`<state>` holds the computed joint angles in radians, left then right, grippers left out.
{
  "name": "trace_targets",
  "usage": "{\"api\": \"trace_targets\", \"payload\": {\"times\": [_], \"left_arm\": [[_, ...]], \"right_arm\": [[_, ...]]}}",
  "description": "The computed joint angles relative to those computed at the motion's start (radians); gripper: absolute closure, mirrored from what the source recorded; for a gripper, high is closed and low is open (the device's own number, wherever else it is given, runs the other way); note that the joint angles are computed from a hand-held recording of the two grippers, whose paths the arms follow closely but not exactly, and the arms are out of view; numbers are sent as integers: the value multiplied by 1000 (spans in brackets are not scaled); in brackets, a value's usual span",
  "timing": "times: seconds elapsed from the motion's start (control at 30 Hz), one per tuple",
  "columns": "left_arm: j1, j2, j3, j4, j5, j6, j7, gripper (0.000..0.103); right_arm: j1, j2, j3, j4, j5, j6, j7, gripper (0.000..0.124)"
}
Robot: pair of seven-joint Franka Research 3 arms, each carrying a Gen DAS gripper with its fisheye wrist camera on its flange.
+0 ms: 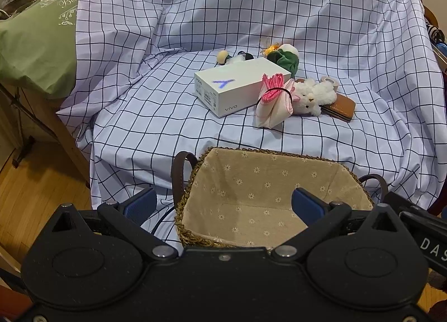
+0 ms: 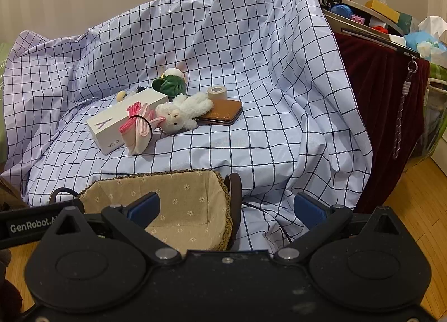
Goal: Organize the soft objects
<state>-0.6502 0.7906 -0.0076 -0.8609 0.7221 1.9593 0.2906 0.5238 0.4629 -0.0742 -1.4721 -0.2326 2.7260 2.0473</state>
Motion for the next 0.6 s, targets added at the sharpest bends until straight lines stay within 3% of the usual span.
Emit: {"api": "trace_targets", "payload": {"times": [0.6], "left_arm": [[5,-14,-3,-25,-4,8,-10,3]], "right_arm": [[3,-4,-1,-10,-3,2,3,21]]}}
